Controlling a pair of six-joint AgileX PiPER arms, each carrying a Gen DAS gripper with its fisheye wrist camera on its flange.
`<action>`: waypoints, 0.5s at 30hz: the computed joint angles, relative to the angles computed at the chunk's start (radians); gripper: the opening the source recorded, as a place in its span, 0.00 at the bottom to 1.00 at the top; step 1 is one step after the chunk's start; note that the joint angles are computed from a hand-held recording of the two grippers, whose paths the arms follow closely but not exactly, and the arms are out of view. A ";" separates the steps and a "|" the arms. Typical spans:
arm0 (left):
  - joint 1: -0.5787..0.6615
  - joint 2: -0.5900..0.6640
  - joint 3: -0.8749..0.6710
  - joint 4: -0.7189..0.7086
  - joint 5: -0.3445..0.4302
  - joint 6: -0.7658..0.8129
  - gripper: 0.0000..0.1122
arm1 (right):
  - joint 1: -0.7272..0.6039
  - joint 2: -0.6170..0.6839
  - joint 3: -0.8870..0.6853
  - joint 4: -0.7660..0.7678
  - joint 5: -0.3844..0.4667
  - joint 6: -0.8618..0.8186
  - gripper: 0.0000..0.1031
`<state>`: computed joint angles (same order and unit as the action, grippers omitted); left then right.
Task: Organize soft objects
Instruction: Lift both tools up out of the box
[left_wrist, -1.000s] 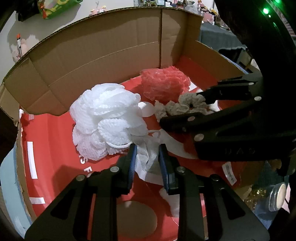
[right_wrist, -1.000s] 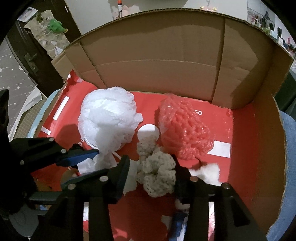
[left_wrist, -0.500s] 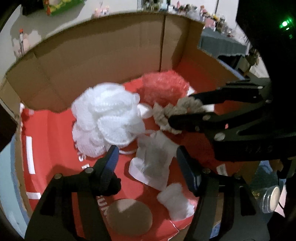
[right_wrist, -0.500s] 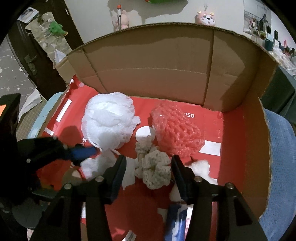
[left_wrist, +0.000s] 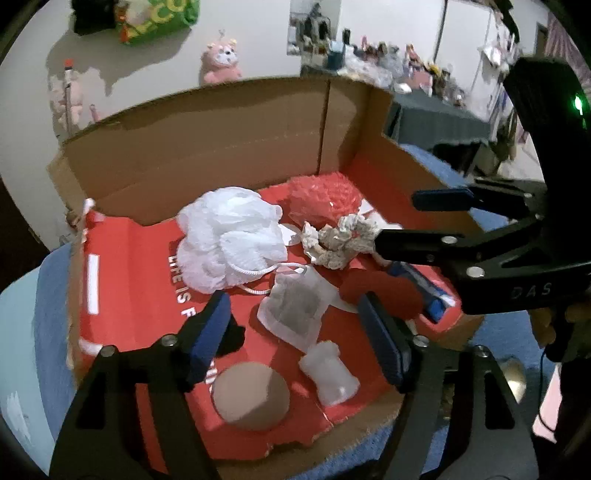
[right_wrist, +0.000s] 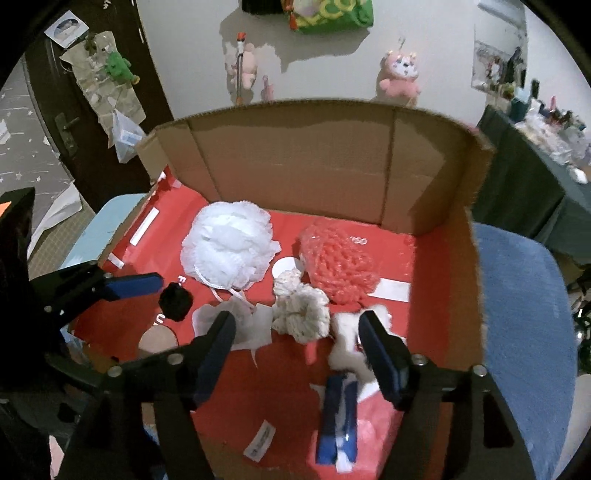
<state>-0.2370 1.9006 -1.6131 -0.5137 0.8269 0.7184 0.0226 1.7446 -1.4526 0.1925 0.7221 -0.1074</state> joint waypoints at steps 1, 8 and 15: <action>0.011 -0.026 0.034 -0.027 -0.020 0.015 0.68 | 0.005 -0.027 0.027 -0.017 -0.016 0.016 0.74; 0.034 -0.174 0.258 -0.165 -0.226 0.137 0.79 | 0.072 -0.194 0.205 -0.219 -0.127 0.208 0.95; 0.032 -0.277 0.458 -0.396 -0.450 0.329 0.79 | 0.184 -0.306 0.377 -0.649 -0.223 0.637 1.00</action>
